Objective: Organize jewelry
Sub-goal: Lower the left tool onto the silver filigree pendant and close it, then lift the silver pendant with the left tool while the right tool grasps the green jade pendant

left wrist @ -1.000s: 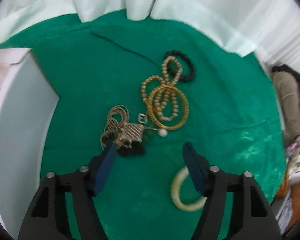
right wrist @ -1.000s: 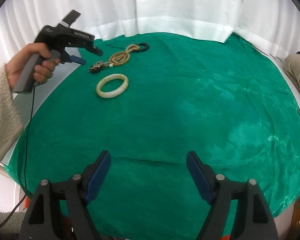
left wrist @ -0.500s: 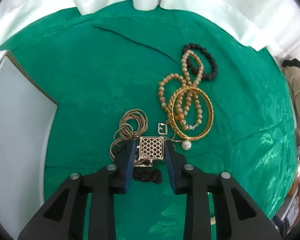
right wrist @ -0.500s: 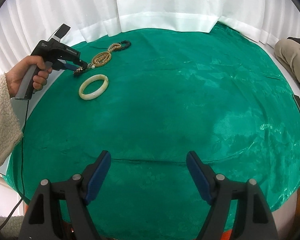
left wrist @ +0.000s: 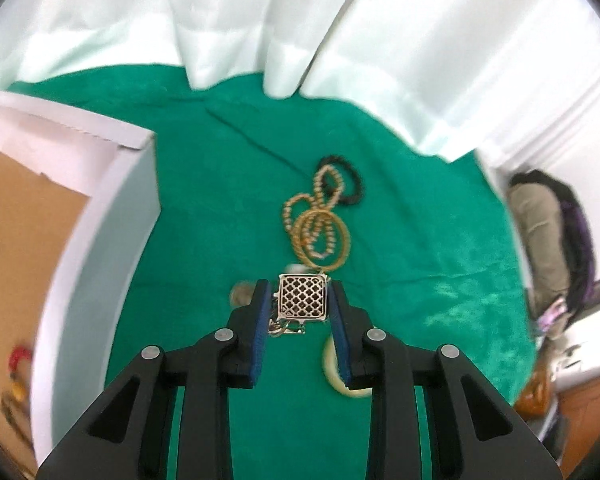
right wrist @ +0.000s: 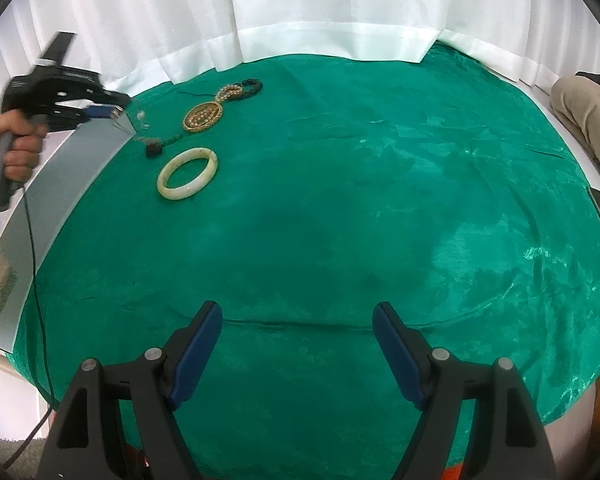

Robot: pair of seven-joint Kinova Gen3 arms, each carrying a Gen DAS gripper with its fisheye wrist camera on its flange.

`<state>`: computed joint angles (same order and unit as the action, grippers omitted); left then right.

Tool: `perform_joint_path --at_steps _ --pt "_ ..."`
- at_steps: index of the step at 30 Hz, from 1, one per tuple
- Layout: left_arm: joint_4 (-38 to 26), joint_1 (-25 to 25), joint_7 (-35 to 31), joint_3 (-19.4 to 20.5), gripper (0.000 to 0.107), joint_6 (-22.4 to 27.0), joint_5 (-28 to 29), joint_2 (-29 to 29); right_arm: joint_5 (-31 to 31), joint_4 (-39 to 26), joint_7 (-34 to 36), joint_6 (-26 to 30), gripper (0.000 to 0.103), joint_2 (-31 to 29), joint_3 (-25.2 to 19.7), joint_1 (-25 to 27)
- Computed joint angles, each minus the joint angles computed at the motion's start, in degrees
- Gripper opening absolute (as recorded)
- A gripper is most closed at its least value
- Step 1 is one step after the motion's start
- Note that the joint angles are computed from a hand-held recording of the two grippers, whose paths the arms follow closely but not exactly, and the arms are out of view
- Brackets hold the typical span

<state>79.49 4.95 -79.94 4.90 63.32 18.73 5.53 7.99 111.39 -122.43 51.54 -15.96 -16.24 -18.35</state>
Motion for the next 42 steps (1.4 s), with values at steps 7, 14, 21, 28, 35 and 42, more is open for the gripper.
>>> perform_joint_path --at_steps 7,14,21,28,35,42 --pt "7.66 -0.36 -2.15 -1.66 0.028 -1.79 3.7 -11.36 -2.26 -0.35 2.71 -0.5 0.079 0.63 -2.86 3.92" --pt "16.72 0.77 0.65 -2.09 0.028 -3.57 1.54 -20.74 -11.98 -2.3 14.43 -2.78 0.079 2.57 -0.46 6.35" --pt "22.57 1.43 4.58 -0.65 0.028 -3.02 -2.58 -26.85 -26.93 -14.37 23.83 1.1 0.079 13.62 6.94 5.88" --pt "26.42 1.56 6.63 -1.09 0.028 -3.63 -3.92 -30.73 -30.81 -32.95 26.19 3.92 0.039 30.71 11.22 -5.44" --pt "28.13 1.78 7.07 -2.34 0.028 -3.7 -3.93 -34.28 -17.86 -51.11 10.7 13.06 0.029 44.72 12.82 -13.84" --pt "29.6 1.89 6.54 -3.31 0.028 -4.07 -3.46 -35.01 -8.28 -53.5 3.29 13.44 0.01 47.48 9.61 -15.51"
